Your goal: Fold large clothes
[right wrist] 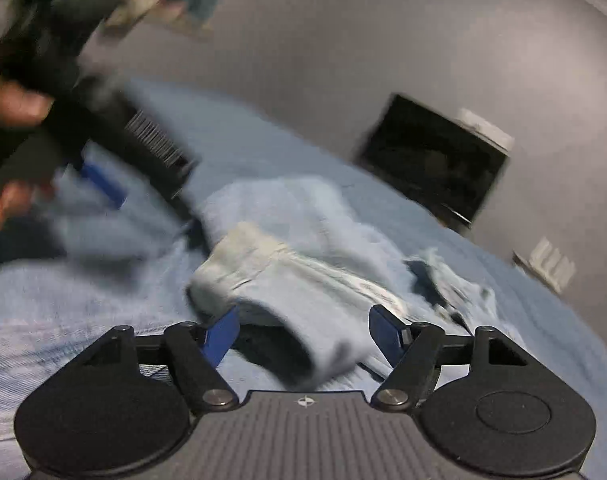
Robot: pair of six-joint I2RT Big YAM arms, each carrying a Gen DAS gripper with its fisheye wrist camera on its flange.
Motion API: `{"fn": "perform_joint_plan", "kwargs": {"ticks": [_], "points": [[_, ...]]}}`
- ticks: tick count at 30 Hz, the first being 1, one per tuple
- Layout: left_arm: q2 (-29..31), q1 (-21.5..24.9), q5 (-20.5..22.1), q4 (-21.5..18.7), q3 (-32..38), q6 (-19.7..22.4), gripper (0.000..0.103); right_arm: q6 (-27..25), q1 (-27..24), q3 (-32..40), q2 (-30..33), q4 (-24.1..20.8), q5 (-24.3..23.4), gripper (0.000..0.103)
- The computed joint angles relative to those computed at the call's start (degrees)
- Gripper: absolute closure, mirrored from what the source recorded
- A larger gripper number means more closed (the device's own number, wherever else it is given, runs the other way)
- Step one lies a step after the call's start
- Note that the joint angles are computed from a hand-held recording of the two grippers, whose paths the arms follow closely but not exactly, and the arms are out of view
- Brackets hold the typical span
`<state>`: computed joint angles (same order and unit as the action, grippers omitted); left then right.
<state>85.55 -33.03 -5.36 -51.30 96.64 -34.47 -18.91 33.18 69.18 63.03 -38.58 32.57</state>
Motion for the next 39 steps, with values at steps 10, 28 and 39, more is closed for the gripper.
{"fn": "perform_joint_plan", "kwargs": {"ticks": [10,28,39], "points": [[-0.1,2.0,3.9,3.9,-0.8,-3.1,0.026,-1.7,-2.8,6.9,2.4,-2.2,-1.6,0.081],[2.5,-1.6,3.4,0.1,2.8,4.1,0.026,56.1,-32.9,-7.5,-13.9,-5.0,-26.9,0.048],[4.1,-2.5,3.9,-1.8,3.9,7.5,0.026,78.0,-41.4,-12.3,-16.0,-1.6,-35.0,0.064]]}}
